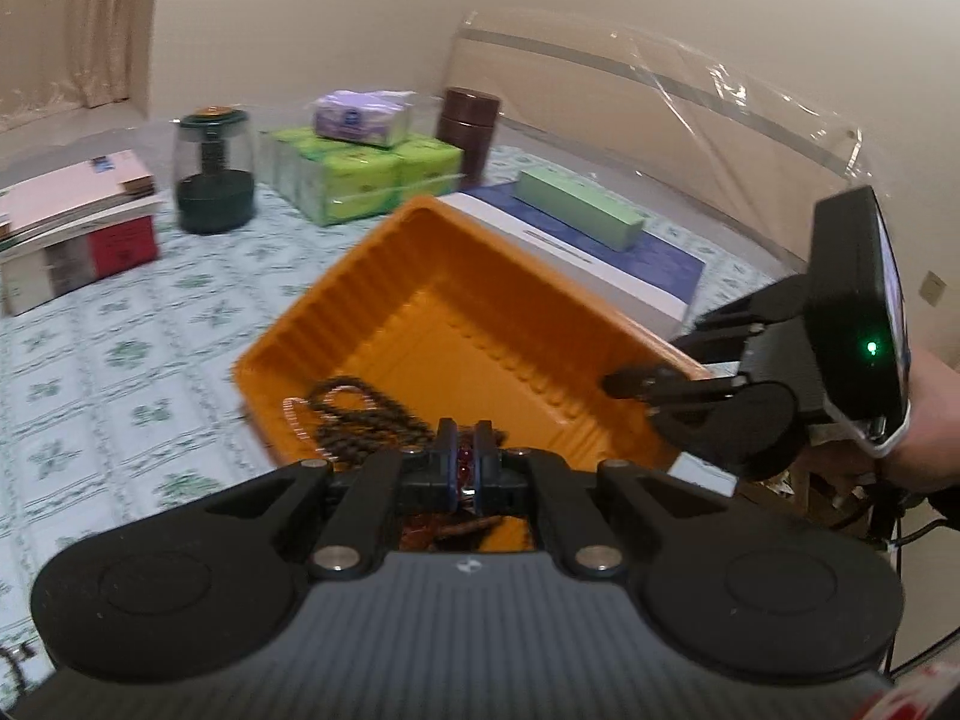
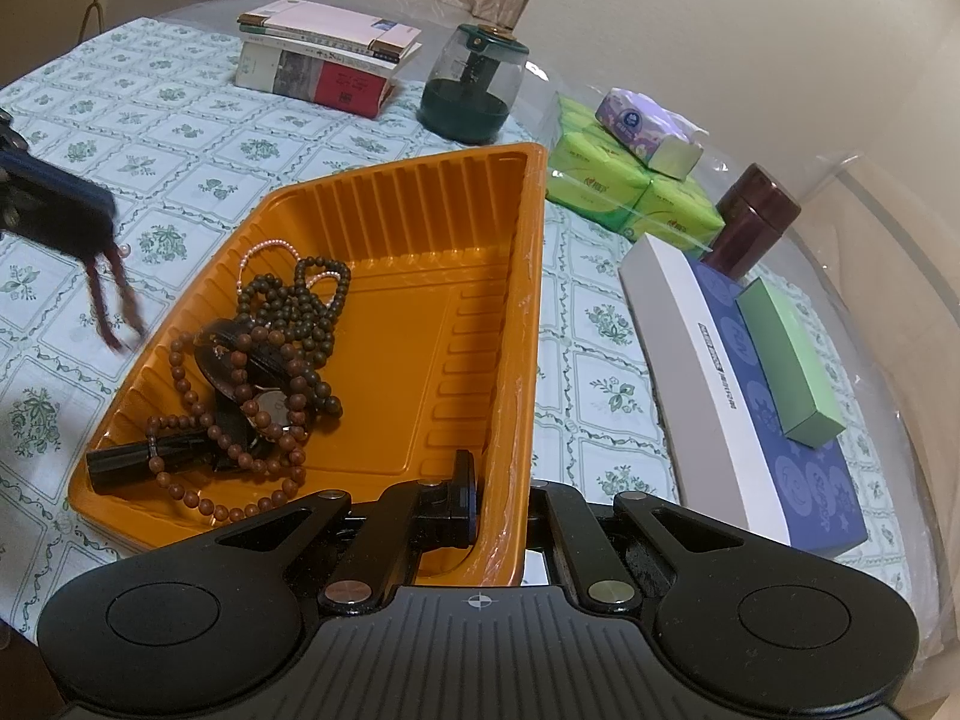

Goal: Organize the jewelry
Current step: 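Carry the red bead bracelet over the orange tray and open the left gripper, then grasp the dark brown bead bracelet on the cloth with the left gripper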

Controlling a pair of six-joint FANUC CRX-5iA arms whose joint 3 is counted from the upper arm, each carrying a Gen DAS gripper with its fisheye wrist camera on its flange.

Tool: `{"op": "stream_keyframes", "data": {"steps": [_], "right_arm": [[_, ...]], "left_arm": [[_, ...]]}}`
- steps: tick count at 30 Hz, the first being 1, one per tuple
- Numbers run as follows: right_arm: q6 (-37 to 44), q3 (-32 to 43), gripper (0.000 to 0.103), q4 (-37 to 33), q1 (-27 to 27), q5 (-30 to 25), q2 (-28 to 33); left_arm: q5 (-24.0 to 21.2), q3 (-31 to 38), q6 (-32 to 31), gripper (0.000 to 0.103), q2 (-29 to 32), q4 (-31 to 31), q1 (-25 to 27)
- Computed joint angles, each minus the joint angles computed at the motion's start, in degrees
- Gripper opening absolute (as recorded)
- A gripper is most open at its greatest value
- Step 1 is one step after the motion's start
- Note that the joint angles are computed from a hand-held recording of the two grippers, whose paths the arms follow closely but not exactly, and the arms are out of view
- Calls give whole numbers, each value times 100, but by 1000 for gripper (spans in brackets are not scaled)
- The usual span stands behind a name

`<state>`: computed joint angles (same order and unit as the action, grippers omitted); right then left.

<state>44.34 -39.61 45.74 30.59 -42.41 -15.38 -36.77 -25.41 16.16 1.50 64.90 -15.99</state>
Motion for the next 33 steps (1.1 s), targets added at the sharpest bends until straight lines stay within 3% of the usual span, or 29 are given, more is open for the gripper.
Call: {"op": "stream_keyframes", "data": {"steps": [9,15,21,28,33], "right_arm": [[-19,-16,4,-11,-10,33,-22],[6,-24,4,-22,-19,41,-29],[5,-24,4,-22,-21,41,-29],[15,-26,3,-13,-18,23,-35],[-1,-24,3,-12,-8,-4,-36]], "left_arm": [[-125,151,88,4,293,-131,-194],[-62,34,183,12,242,-50,-65],[338,-370,375,14,-99,20,389],[1449,-1174,444,21,-711,-19,1049],[1814,-1457,1236,22,-965,-915,1744]]}}
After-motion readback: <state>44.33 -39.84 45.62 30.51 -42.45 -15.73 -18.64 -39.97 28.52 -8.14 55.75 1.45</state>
